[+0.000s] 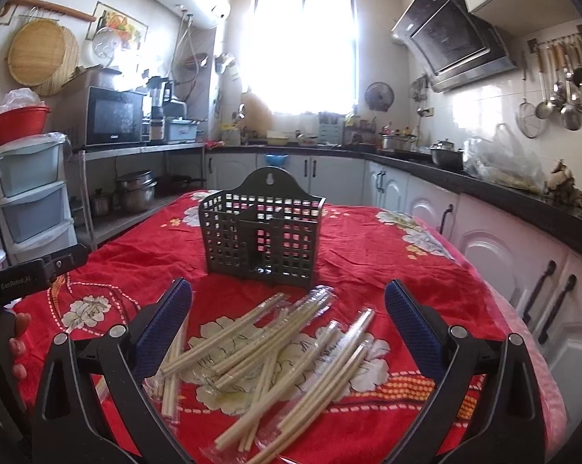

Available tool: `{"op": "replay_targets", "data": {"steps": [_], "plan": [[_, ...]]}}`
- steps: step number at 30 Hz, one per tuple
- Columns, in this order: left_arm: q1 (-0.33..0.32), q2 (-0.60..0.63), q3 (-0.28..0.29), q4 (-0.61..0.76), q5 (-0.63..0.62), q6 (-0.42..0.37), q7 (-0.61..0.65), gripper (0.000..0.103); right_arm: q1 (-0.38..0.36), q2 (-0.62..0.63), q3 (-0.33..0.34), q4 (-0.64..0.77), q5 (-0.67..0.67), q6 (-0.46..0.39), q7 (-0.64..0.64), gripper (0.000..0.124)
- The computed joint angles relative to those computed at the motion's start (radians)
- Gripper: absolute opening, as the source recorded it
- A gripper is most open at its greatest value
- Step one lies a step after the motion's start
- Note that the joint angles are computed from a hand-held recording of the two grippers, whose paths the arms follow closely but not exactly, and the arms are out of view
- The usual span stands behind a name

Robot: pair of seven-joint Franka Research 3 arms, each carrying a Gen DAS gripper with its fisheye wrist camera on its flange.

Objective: Organize utensils
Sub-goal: 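Lower both grippers toward the wooden chopsticks in front of the grey caddy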

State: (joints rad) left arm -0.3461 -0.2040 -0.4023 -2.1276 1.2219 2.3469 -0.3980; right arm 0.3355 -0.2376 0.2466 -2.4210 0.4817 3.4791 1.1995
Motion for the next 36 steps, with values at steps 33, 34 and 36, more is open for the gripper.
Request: {"op": "replay_targets", "data": {"steps": [33, 34, 36], "plan": [[0.086, 0.271, 0.149, 0.185, -0.988, 0.489, 1.011, 0.074, -0.023, 0.298, -0.157, 0.477, -0.146, -0.624, 0.177, 0.080], [0.091, 0.277, 0.146, 0.184, -1.044, 0.496, 1.050, 0.071, -0.026, 0.311, -0.158, 0.495, -0.138, -0.646, 0.178, 0.078], [0.102, 0.288, 0.142, 0.185, -1.140, 0.502, 1.115, 0.068, -0.032, 0.332, -0.158, 0.525, -0.112, -0.690, 0.171, 0.073]]}}
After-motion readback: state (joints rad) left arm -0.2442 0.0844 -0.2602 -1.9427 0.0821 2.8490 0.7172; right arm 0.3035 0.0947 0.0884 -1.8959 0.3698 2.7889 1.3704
